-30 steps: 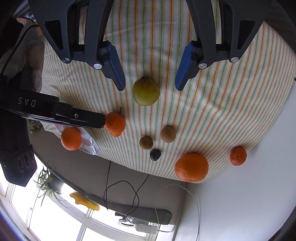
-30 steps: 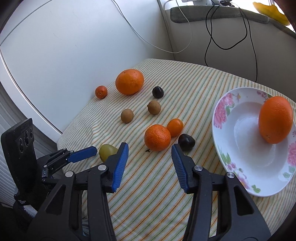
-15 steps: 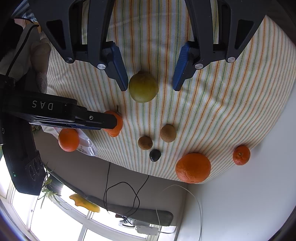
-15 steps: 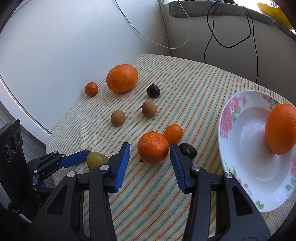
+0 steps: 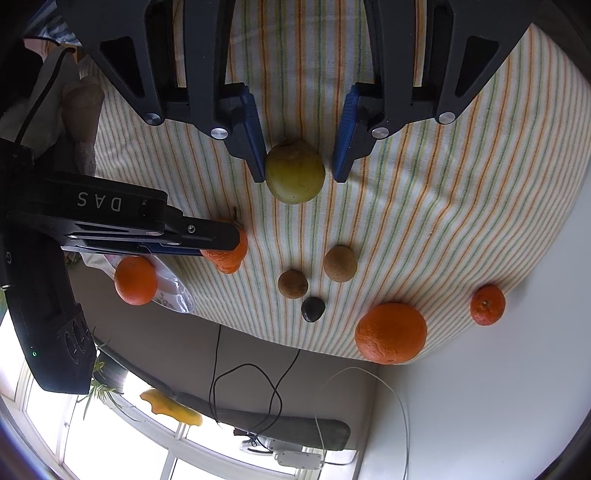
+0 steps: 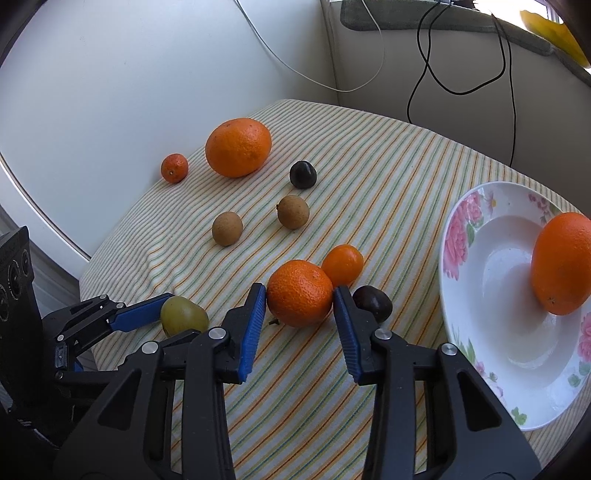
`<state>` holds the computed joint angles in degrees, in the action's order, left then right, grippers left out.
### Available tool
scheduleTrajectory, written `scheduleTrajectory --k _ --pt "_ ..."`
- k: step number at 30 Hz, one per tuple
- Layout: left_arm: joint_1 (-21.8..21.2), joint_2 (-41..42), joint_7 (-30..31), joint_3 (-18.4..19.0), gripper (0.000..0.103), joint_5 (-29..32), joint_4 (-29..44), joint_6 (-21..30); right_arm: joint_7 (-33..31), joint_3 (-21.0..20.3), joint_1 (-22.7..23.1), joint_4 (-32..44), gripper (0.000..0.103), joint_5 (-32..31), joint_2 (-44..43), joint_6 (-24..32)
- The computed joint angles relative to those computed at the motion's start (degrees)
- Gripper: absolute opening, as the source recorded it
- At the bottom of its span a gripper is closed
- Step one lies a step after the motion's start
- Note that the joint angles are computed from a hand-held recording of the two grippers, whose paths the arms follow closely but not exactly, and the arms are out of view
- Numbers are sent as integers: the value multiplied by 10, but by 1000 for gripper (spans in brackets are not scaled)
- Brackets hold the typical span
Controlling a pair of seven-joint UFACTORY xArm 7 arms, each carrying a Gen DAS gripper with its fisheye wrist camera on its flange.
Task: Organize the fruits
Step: 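Grasp the tangerine with the right tool while the left tool approaches the green fruit, then grasp the green fruit with the left tool while the right tool carries the tangerine to the plate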
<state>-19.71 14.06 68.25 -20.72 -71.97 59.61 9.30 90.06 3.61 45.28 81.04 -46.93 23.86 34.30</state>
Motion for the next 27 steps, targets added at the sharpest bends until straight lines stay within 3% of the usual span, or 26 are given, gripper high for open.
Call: scheduleTrajectory --k 16,27 --pt "-5 -9 31 7 27 -37 -2 10 33 -2 2 -21 38 -30 -17 -28" --pt "-25 -29 58 19 27 -67 -2 22 128 14 -1 -72 38 -112 -75 -28"
